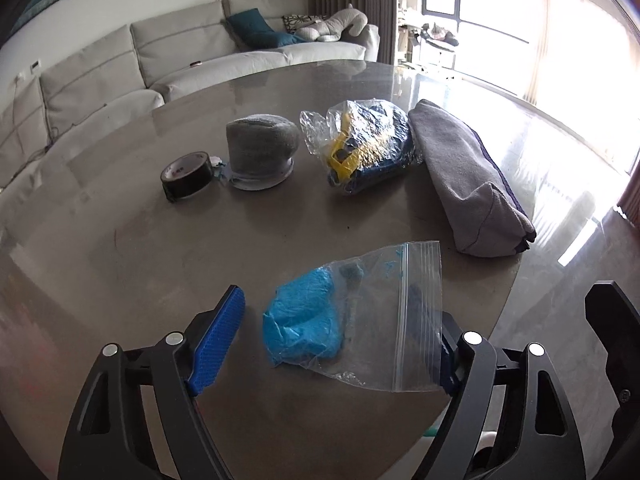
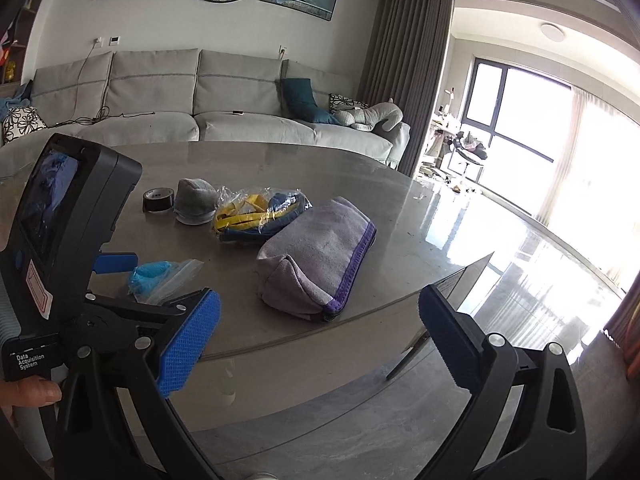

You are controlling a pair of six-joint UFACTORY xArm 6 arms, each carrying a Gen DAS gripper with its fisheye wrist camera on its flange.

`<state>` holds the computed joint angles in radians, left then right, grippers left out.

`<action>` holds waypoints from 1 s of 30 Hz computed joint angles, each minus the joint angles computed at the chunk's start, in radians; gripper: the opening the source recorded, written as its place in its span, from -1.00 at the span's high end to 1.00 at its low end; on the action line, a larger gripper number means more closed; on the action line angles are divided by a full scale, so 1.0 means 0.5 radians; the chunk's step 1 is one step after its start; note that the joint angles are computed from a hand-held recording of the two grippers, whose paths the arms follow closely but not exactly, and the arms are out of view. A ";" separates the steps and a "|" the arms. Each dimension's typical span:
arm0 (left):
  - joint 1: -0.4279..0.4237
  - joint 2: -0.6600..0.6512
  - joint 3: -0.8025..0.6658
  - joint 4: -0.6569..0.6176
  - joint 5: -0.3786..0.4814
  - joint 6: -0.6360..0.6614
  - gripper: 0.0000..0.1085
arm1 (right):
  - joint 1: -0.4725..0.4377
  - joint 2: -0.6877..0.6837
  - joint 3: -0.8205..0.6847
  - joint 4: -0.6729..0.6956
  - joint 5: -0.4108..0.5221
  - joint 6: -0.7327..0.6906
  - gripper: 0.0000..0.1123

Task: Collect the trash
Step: 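Grasp the zip bag with blue glove with the left tool while the right tool grasps the grey towel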

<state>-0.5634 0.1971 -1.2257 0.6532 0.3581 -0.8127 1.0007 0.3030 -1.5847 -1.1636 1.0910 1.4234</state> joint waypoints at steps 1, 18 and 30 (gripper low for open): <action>0.001 0.012 -0.020 -0.035 0.008 0.036 -0.28 | 0.003 0.006 0.000 0.006 0.004 0.006 -0.75; 0.045 -0.123 -0.005 0.485 -0.110 -0.334 0.42 | -0.060 0.064 -0.053 0.006 -0.008 0.101 -0.75; 0.071 -0.036 -0.134 0.544 -0.061 -0.398 0.42 | -0.265 0.471 -0.503 0.126 -0.191 -0.051 -0.75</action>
